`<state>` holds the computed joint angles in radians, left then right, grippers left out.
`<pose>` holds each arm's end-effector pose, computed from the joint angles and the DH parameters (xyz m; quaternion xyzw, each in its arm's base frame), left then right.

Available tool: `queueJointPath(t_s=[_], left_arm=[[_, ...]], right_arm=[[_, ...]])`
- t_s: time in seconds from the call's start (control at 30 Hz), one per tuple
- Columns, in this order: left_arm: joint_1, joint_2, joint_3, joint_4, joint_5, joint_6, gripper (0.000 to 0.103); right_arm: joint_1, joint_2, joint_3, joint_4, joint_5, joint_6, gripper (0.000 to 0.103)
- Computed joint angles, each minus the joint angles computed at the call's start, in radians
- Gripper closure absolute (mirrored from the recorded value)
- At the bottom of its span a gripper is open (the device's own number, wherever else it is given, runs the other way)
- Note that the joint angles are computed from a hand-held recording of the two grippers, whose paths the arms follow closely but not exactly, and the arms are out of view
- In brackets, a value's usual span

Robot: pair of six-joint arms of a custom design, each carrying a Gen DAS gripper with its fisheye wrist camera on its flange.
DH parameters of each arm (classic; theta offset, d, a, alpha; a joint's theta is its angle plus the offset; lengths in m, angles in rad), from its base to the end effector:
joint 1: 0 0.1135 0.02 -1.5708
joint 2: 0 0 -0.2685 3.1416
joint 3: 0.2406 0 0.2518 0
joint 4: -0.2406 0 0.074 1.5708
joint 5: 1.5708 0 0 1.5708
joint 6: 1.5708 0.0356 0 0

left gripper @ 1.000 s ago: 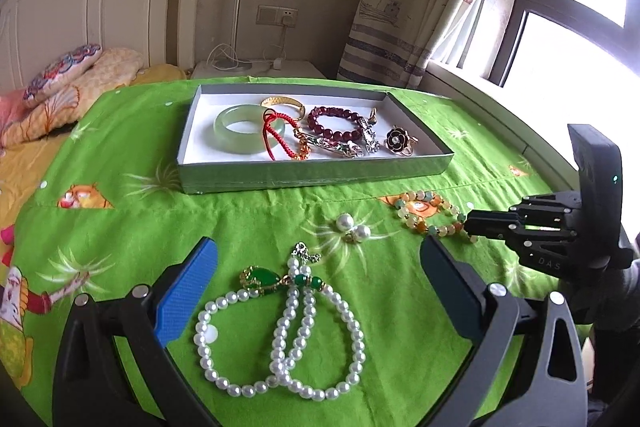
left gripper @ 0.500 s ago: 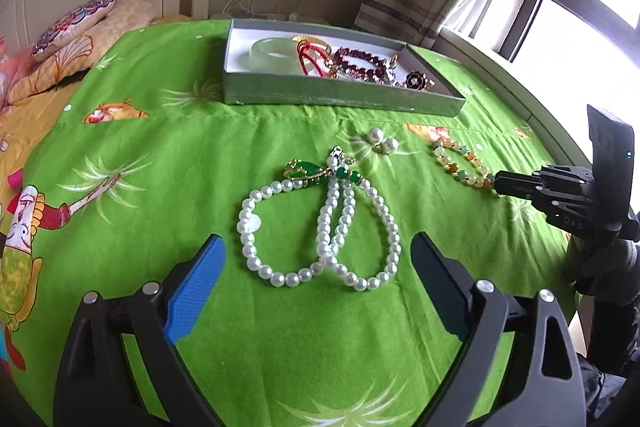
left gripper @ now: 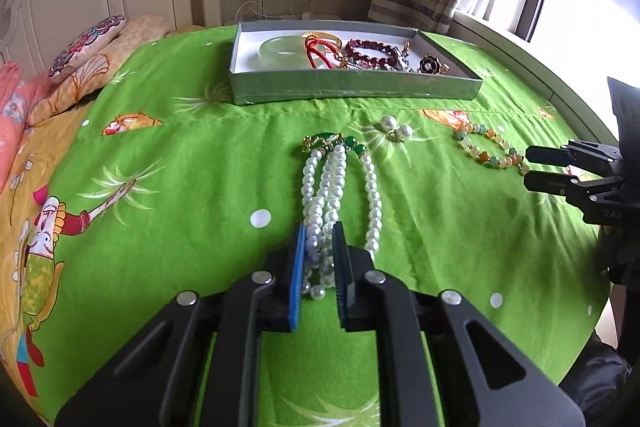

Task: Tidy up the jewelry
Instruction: 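Lift the pearl necklace with the left tool while the right tool grasps the multicolor bead bracelet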

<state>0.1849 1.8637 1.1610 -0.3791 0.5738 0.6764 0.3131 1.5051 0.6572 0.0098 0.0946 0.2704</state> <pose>0.3689 0.0493 0.1666 0.2928 0.8860 -0.1526 0.3256 0.2697 0.0838 0.1564 -0.0030 0.9327 0.0606 0.3554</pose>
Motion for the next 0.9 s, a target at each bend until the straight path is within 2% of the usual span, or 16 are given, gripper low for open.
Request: queueJointPath(t_s=[0.2, 0.37, 0.43, 0.63, 0.77, 0.8, 0.87, 0.9], left_arm=[[0.032, 0.001, 0.016, -0.025, 0.077, -0.007, 0.096], [0.034, -0.002, 0.010, -0.024, 0.082, 0.002, 0.096], [0.043, -0.007, 0.009, -0.025, 0.112, -0.001, 0.096], [0.096, -0.012, 0.093, -0.171, 0.291, 0.012, 0.096], [0.117, 0.011, 0.189, -0.298, 0.395, 0.026, 0.096], [0.122, 0.017, 0.209, -0.325, 0.419, 0.030, 0.096], [0.133, 0.017, 0.236, -0.360, 0.462, 0.030, 0.096], [0.137, 0.017, 0.252, -0.383, 0.477, 0.037, 0.096]], right_arm=[[0.005, 0.005, 0.009, -0.010, 0.021, 0.001, 0.051], [0.006, 0.010, 0.013, -0.013, 0.034, -0.001, 0.051], [0.014, 0.016, 0.021, -0.020, 0.049, -0.006, 0.051], [0.015, 0.035, 0.035, -0.034, 0.060, -0.004, 0.051], [0.050, 0.066, 0.070, -0.077, 0.130, -0.020, 0.051], [0.059, 0.074, 0.079, -0.092, 0.157, -0.022, 0.055], [0.073, 0.071, 0.079, -0.109, 0.215, -0.040, 0.076], [0.076, 0.068, 0.081, -0.129, 0.241, -0.053, 0.091]])
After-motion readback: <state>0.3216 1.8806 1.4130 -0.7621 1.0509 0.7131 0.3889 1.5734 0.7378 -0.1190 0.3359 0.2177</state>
